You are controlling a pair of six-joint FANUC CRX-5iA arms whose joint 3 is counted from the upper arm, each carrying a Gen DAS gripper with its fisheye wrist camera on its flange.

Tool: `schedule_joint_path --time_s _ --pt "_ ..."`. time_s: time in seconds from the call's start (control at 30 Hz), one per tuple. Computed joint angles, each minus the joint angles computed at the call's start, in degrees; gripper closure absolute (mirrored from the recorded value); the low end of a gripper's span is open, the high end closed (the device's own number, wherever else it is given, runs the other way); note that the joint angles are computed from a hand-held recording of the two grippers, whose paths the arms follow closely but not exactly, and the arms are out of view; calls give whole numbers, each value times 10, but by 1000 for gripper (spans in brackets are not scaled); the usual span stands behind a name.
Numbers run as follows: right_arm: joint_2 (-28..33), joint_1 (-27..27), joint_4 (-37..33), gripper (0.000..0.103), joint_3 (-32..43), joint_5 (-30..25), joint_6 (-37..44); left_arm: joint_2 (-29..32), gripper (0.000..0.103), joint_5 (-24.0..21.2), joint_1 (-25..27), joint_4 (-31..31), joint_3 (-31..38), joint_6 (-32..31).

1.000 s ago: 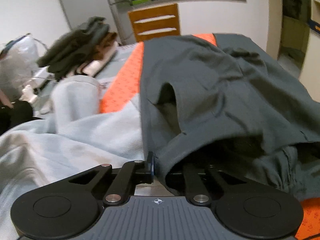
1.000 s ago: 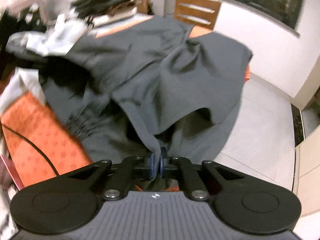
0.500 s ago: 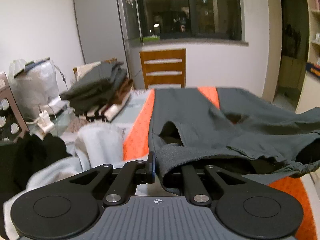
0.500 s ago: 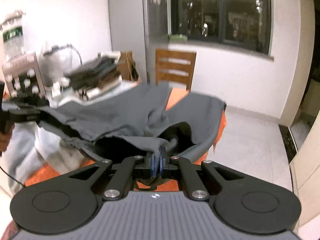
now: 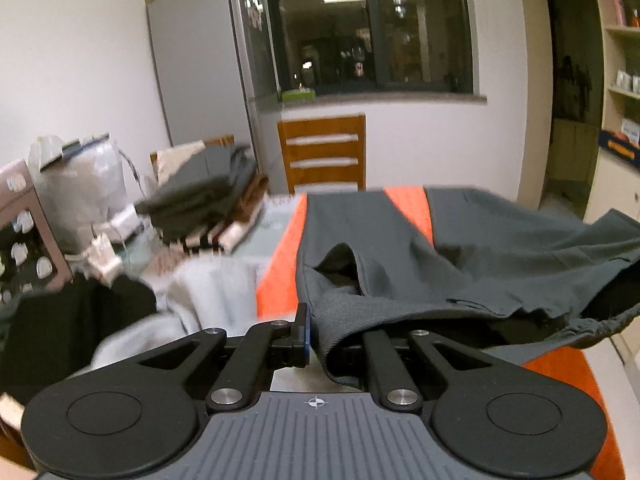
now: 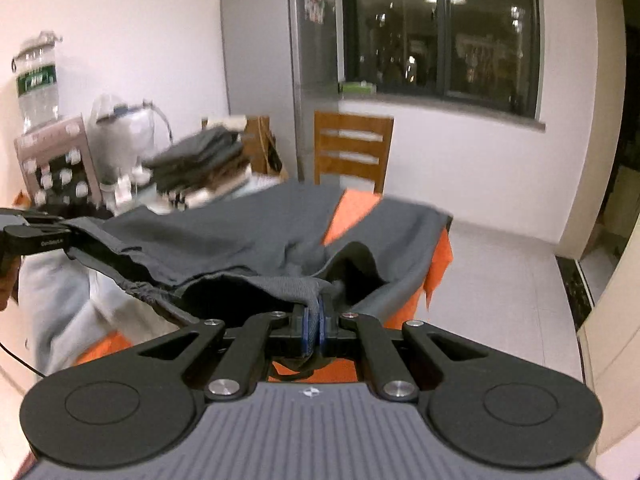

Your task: Fold clothes

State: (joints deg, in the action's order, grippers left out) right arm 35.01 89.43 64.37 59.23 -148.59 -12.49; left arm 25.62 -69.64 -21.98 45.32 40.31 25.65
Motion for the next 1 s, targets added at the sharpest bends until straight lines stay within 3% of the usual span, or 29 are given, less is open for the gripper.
schedule_joint_path --time_s 0.2,0.33,0.63,0.83,0.93,1.0 --pt "-46 23 -190 97 -103 32 -178 -64 94 48 8 -6 -154 -56" --pt "-80 27 -269 97 -190 87 -239 -78 94 69 11 -17 -203 -52" --pt "-112 20 -338 96 -294 179 -284 -83 91 97 18 -30 -256 -77" --pt "-124 30 -356 95 -302 211 -277 -101 81 102 27 -22 -283 -91" --pt "-131 42 -341 92 -288 214 -257 -119 80 90 38 -11 -291 -83" --pt "-132 48 -317 92 -275 207 -238 -135 74 88 43 -3 -303 -95"
